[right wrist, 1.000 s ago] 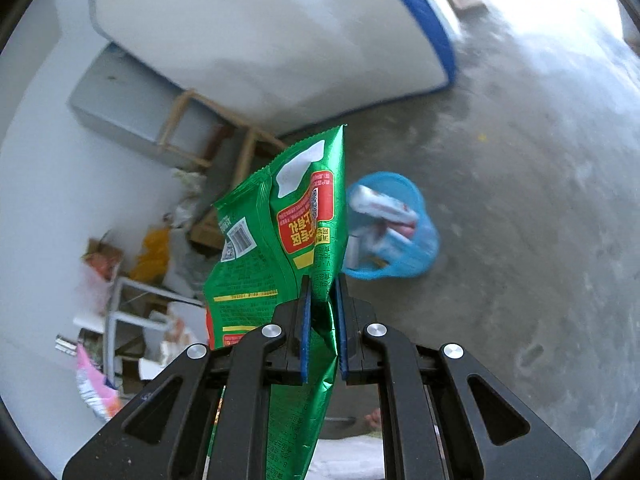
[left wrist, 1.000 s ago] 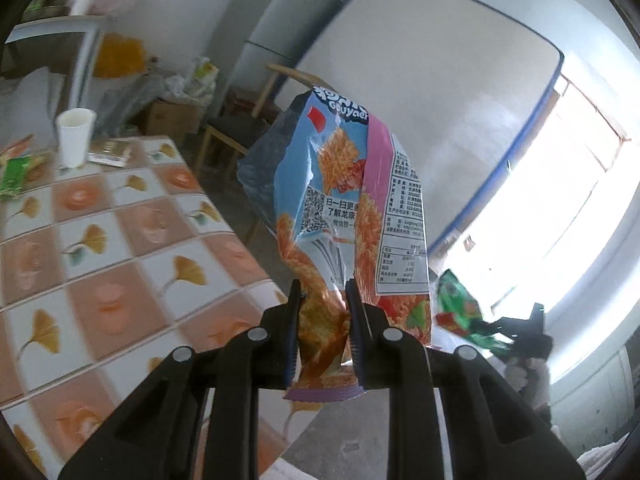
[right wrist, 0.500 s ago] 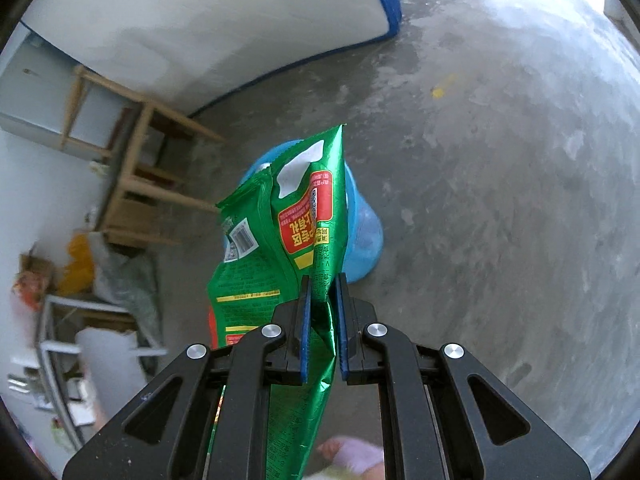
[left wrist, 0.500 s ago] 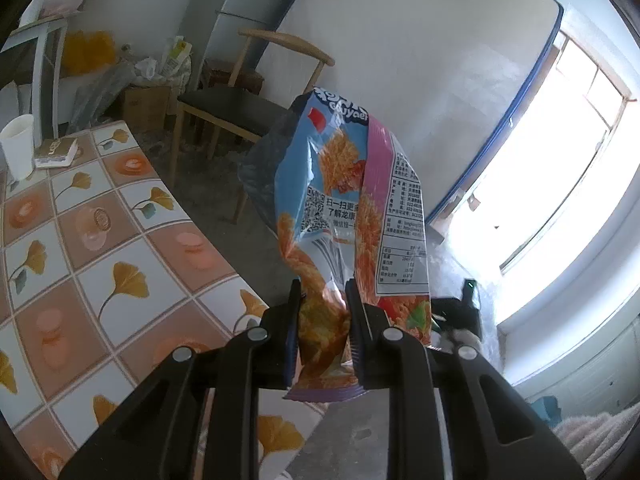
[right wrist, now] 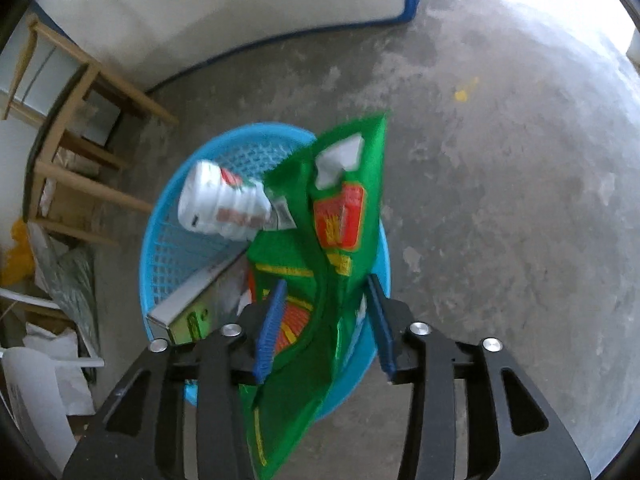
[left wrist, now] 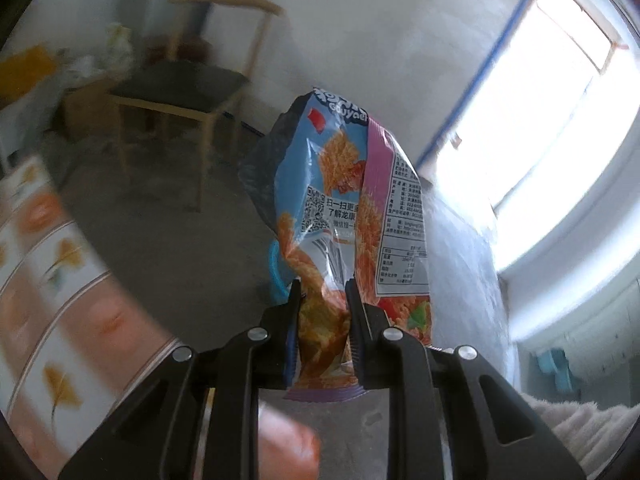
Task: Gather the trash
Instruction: 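Carry the snack bags with both grippers over the blue wastebasket, then open the right gripper to drop the green and pink bags while the left drops the blue bag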
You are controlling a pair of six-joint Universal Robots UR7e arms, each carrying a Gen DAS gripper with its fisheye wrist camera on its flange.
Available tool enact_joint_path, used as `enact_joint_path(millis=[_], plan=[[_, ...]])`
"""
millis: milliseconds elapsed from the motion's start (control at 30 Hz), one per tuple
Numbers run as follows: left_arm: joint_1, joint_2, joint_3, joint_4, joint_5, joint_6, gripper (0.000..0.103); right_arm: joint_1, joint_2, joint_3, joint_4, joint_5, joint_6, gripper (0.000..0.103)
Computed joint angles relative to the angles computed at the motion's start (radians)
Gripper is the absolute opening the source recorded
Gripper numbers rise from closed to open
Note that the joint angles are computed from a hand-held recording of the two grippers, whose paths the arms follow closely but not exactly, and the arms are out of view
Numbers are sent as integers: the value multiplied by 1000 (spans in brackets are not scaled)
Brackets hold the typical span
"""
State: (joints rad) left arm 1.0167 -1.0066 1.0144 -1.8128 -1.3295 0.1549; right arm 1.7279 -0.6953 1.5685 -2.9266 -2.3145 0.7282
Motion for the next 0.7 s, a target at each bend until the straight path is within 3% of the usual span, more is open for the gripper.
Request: enact_joint_path(millis=[133, 200, 300, 400, 467, 500, 533, 633, 700], plan=[[12, 206, -240, 199, -52, -2, 21, -5, -43, 113, -211, 75, -20, 59], [22, 323, -372, 293, -67, -28, 21, -10, -64, 158, -281, 105, -13, 59], [23, 445, -463, 315, -25, -6, 21, -16, -98, 225, -368, 147, 11, 59], [40, 560, -578, 351, -39, -18, 21, -14, -120, 280, -440, 158, 25, 60], [58, 674, -716, 422, -63, -42, 27, -14, -131, 308, -458, 165, 44, 60], [61, 716, -760, 445, -29, -67, 40, -14, -139, 326, -466, 164, 58, 60], [63, 728, -762, 438, 3, -88, 52, -16, -142, 336, -469, 166, 64, 60], [75, 720, -714, 406, 59, -143, 54, -18, -155, 363, -467, 161, 76, 60], [82, 700, -701, 404, 51, -168, 56, -18, -163, 367, -454, 161, 73, 60]])
